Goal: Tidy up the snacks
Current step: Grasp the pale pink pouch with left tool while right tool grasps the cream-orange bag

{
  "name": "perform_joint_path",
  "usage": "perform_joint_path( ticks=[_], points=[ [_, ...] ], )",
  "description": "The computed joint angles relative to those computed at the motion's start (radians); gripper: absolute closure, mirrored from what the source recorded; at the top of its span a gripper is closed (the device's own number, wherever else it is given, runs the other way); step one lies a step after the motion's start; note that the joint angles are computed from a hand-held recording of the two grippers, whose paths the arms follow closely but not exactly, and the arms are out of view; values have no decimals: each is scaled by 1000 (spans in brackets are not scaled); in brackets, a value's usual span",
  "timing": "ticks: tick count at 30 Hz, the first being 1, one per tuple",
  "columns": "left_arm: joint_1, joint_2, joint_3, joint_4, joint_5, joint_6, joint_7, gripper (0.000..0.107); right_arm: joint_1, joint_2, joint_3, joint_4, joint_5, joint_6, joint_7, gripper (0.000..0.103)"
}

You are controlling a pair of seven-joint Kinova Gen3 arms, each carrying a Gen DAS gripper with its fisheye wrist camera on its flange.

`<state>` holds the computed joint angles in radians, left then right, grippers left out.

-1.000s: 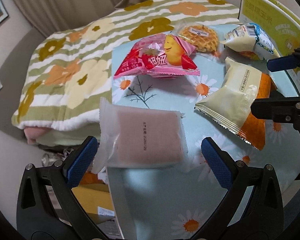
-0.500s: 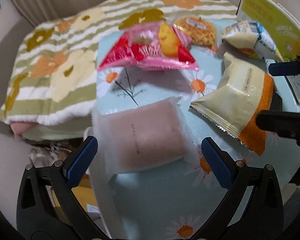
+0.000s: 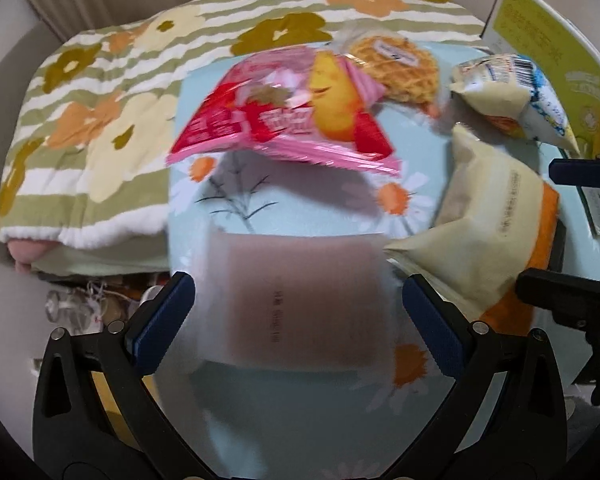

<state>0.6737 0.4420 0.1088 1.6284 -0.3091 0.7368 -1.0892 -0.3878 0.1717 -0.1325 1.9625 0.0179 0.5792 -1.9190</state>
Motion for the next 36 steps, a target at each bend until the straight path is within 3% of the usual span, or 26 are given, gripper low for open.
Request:
perform_joint_path(
  ticks=[4,9,13,15,18,31,33,36],
  points=[
    [-40,-4,24,9,35,-3,-69,5,-8,23,-10,-18,14,0,45,2],
    [-38,44,28,-37,44,56,-118,5,-40,58,-6,-48,62,20,92,2],
    [-27,34,16,-15,47,26,-126,7,-37,78,-10,-66,63,42,140,2],
    [-60,23,34,3,90,2,-150,19,-34,92,-9,-83,53,64,157,2],
    [-58,12,25,17,99,-13,-149,25,-10,97,-13,-79,12,47,195,2],
    [-45,-20,20,41,91,-27,-128,34,-78,125,12,-104,98,57,169,3],
    [-42,-28,18,48,87,-29,-118,34,-102,125,20,-105,132,66,148,16],
    [-32,-48,13,62,76,-29,-91,34,-128,109,30,-92,177,63,104,26]
  ],
)
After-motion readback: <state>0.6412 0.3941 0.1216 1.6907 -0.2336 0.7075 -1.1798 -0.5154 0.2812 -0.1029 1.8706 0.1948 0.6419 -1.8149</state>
